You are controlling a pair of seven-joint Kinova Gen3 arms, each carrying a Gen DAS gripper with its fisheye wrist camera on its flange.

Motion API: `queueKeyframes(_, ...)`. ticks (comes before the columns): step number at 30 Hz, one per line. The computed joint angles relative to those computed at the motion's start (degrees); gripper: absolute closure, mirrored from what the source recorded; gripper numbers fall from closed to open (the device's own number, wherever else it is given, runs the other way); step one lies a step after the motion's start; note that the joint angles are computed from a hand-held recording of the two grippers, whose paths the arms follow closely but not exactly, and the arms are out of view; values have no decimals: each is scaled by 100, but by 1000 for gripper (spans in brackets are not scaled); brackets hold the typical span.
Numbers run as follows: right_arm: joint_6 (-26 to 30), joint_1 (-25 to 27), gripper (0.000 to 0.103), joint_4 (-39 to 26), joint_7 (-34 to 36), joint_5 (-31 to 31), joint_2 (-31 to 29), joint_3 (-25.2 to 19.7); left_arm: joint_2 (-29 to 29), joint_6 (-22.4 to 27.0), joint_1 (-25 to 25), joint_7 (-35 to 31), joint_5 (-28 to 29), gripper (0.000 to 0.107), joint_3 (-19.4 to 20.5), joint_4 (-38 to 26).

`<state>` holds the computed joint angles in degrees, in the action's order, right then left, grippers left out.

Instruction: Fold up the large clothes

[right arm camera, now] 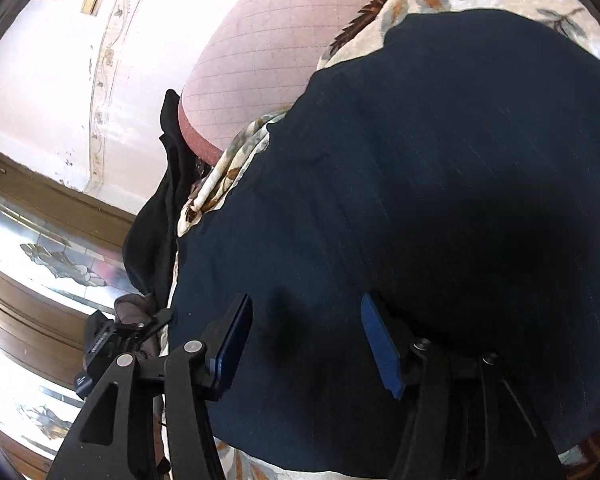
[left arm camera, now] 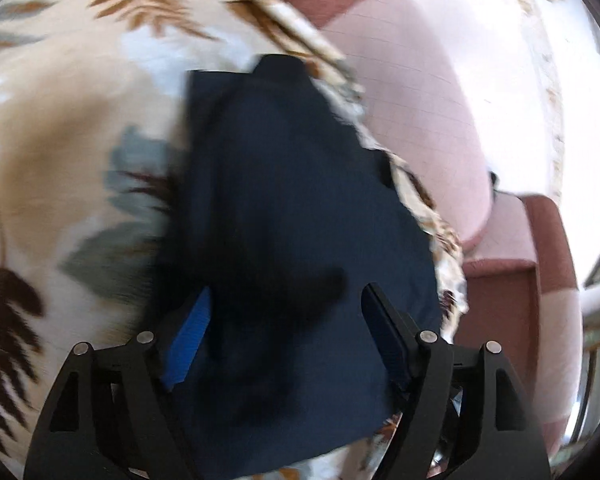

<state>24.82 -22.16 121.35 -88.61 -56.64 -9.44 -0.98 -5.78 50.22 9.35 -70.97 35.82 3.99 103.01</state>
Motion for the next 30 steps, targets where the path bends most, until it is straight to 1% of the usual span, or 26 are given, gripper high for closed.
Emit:
queueKeyframes(1,-19,-7,45,-3,6,-40,8,-4,6,-14,-63,29,-61,33,137,-63)
queueKeyframes(2,-4,-2,45,5,-29,-12,-16,-7,62,46,-231,113,-214,35,380,-192)
queueKeyframes(4,27,-18,45,7,-10,-63,-44,22,-85,266,-714,449,-680,36,910,-442)
queueKeyframes(6,179,-6,45,9,88,-129,-92,127,-319,259,-1242,698,-1146,36,1437,-519)
queueKeyframes(8,216,-15,45,48,279,-346,-91,201,-511,369,-1773,892,-1612,36,1898,-576)
queueKeyframes(9,225,1,45,73,327,-428,-101,209,-506,478,-1965,935,-1768,36,2047,-635)
queueKeyframes(10,234,28,45,81,330,-450,-107,194,-434,575,-2051,891,-1830,36,2090,-657)
queueKeyframes(11,241,61,45,77,302,-425,-116,164,-345,658,-2062,809,-1799,36,2026,-645)
queueKeyframes(12,229,85,45,67,256,-382,-116,121,-170,735,-1967,750,-1675,36,1867,-622)
queueKeyframes(13,231,96,45,65,232,-355,-125,101,-101,760,-1816,597,-1462,36,1602,-560)
queueKeyframes(15,234,94,45,59,237,-352,-117,95,145,560,-1334,376,-996,36,1071,-430)
queueKeyframes(17,242,77,45,81,345,-467,-110,140,326,315,-803,217,-734,36,652,-408)
queueKeyframes(19,246,78,45,108,461,-583,-105,167,513,169,-272,290,-844,32,424,-512)
queueKeyframes(20,248,86,45,112,509,-624,-99,170,571,143,-7,376,-1039,31,328,-573)
queueKeyframes(21,248,97,45,132,556,-662,-109,171,627,113,180,506,-1272,32,329,-653)
queueKeyframes(22,243,107,45,138,590,-687,-108,164,635,72,295,589,-1505,46,395,-697)
queueKeyframes(23,235,117,45,139,619,-710,-106,156,632,107,358,692,-1662,71,446,-758)
queueKeyframes(24,205,118,45,154,664,-764,-115,152,623,176,385,778,-1726,78,464,-809)
queueKeyframes(25,153,112,45,180,716,-834,-134,147,576,229,377,817,-1697,88,443,-824)
queueKeyframes(26,109,114,46,204,730,-865,-158,136,520,255,359,838,-1594,91,410,-831)
queueKeyframes(27,52,122,46,225,693,-871,-194,115,482,309,367,941,-1583,92,407,-898)
queueKeyframes(28,15,123,46,242,653,-856,-241,108,467,391,394,1072,-1666,94,442,-1019)
queueKeyframes(30,-137,180,46,250,342,-598,-371,3,392,505,469,1263,-1808,94,507,-1212)
